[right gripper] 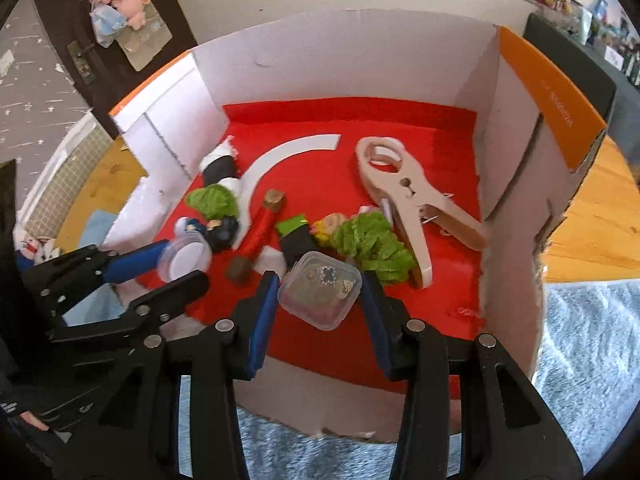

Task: Organize objects
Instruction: 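Lower round container and open left gripper while right gripper releases square box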

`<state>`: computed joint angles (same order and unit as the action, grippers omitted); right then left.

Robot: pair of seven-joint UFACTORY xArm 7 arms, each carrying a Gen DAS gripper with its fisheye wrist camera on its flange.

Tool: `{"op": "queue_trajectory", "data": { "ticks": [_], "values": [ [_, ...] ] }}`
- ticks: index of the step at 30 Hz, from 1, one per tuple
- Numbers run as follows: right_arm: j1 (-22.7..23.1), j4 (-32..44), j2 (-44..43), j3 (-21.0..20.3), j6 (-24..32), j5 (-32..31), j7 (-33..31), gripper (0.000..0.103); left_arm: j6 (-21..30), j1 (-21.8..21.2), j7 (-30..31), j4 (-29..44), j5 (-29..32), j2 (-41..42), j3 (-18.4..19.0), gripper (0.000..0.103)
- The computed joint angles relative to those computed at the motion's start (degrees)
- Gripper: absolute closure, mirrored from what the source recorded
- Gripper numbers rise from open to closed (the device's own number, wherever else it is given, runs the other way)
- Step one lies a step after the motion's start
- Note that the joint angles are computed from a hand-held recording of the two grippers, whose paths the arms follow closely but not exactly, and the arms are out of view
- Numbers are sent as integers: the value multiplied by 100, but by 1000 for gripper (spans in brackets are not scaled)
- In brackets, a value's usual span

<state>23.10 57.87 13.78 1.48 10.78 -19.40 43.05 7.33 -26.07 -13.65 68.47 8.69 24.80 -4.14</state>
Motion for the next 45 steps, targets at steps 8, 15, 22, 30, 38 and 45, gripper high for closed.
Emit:
{"op": "queue_trajectory", "data": {
  "ticks": [8,15,22,30,38,45],
  "values": [
    [-69,-66,33,25,-104,210,-134,63,203,205,217,344,-249,282,-236,61],
    [88,-12,88,-182,-108,29,45,63,206,19,-67,463,-130,378,92,61],
    [324,132,118,-466,189,-916,847,63,238,-83,-270,544,27,434,248,61],
    [148,113,115,-284,127,-937,890,63,241,-67,-371,580,104,456,231,61],
    [124,83,83,-264,112,-935,887,62,219,-139,-480,589,201,462,310,61],
    [88,65,74,-226,68,-852,813,60,196,-134,-457,564,244,446,289,60]
  ]
}}
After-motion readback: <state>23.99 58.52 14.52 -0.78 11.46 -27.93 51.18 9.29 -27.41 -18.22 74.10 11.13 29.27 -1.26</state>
